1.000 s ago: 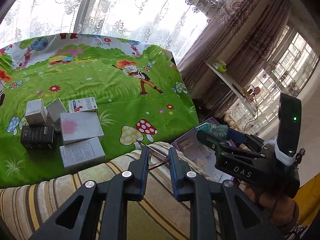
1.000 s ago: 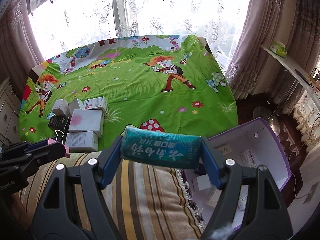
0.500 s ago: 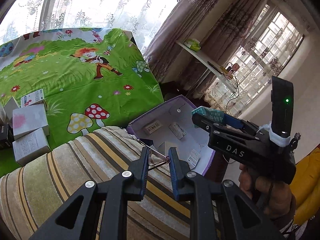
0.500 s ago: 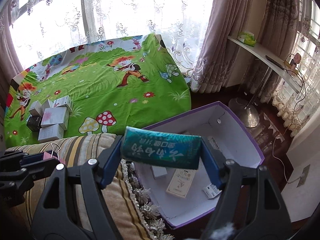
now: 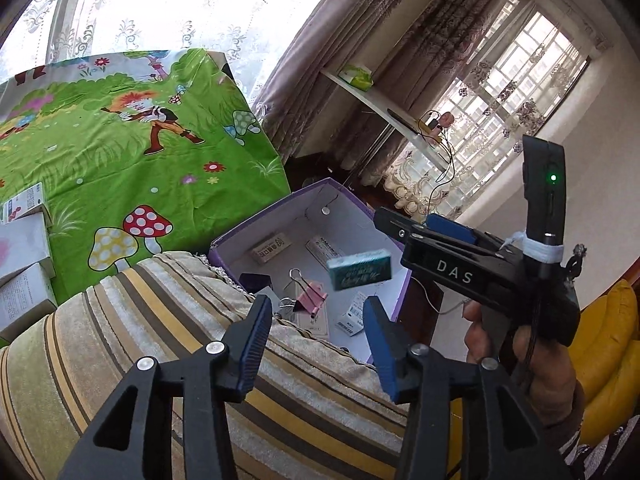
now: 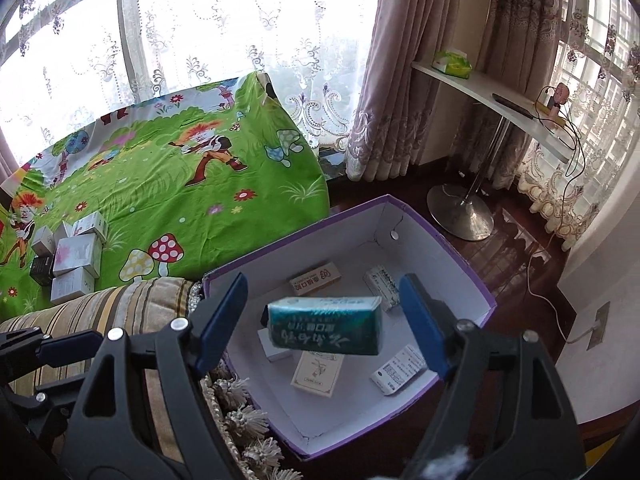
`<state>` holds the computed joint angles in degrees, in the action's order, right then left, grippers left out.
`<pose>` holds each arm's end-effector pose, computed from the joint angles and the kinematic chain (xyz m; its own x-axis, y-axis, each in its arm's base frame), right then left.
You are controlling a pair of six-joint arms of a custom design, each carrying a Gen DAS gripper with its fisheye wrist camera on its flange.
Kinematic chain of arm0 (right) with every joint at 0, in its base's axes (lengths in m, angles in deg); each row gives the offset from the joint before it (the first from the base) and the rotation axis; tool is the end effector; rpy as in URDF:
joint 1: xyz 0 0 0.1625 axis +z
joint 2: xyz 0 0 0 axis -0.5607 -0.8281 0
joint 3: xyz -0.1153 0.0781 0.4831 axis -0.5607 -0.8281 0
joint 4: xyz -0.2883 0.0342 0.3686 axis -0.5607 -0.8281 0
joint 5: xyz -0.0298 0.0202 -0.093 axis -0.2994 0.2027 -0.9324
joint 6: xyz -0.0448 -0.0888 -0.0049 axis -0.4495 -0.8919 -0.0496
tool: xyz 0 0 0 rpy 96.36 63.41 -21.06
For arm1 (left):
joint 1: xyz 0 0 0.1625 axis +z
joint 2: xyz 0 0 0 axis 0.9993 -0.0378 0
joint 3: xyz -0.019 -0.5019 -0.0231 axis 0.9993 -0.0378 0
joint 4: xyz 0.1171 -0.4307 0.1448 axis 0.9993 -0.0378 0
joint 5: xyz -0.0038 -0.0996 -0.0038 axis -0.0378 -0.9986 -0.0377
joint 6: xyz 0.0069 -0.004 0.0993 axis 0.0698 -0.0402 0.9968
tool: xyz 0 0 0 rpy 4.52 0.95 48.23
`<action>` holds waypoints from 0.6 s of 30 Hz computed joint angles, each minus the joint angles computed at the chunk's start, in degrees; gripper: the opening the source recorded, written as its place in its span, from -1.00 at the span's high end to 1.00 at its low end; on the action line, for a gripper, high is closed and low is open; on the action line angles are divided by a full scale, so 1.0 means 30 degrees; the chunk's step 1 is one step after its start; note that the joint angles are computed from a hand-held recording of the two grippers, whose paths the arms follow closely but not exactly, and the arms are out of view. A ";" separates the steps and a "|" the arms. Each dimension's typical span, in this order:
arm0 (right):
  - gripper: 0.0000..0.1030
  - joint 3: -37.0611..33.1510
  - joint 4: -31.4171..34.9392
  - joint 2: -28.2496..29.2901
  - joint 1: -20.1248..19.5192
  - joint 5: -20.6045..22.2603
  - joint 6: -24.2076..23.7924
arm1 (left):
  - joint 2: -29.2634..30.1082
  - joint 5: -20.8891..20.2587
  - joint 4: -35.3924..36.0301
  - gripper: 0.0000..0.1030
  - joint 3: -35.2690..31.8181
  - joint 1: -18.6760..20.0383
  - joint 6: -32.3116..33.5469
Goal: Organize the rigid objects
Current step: 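Carry the clip and tissue pack into the purple storage box and open both grippers, then move both open grippers back over the remaining boxes on the bed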
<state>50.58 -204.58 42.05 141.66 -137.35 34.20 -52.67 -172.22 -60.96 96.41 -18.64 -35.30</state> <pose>0.3191 -0.8378 0.1801 -0.6737 0.2588 0.6922 -0.3213 0.7409 -0.5897 -0.1724 -0.8470 0.2879 -0.8182 0.5607 -0.1272 0.5741 0.7844 -0.2348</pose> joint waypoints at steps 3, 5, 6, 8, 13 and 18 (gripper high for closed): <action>-0.58 0.0000 0.0000 -0.0014 -0.0005 0.0039 0.0020 | -0.0036 0.0044 -0.0075 0.05 0.0004 0.0060 -0.0210; -0.58 0.0008 0.0136 -0.0046 -0.0017 0.0116 0.0112 | -0.0059 0.0116 -0.0139 0.05 0.0043 0.0060 -0.0240; -0.58 -0.0023 0.0176 -0.0029 -0.0008 0.0090 0.0082 | -0.0080 0.0120 -0.0197 0.05 0.0079 0.0058 -0.0257; -0.58 0.0019 0.0275 -0.0072 -0.0004 0.0278 0.0111 | -0.0121 0.0208 -0.0282 0.05 0.0134 0.0049 -0.0236; -0.58 0.0061 0.0348 -0.0088 0.0083 0.0735 0.0284 | -0.0292 0.0402 -0.0761 0.06 0.0317 0.0065 -0.0219; -0.58 -0.0321 0.0532 0.0212 0.0276 0.1308 -0.0163 | -0.0360 0.0671 -0.1131 0.05 0.0257 0.0179 -0.0564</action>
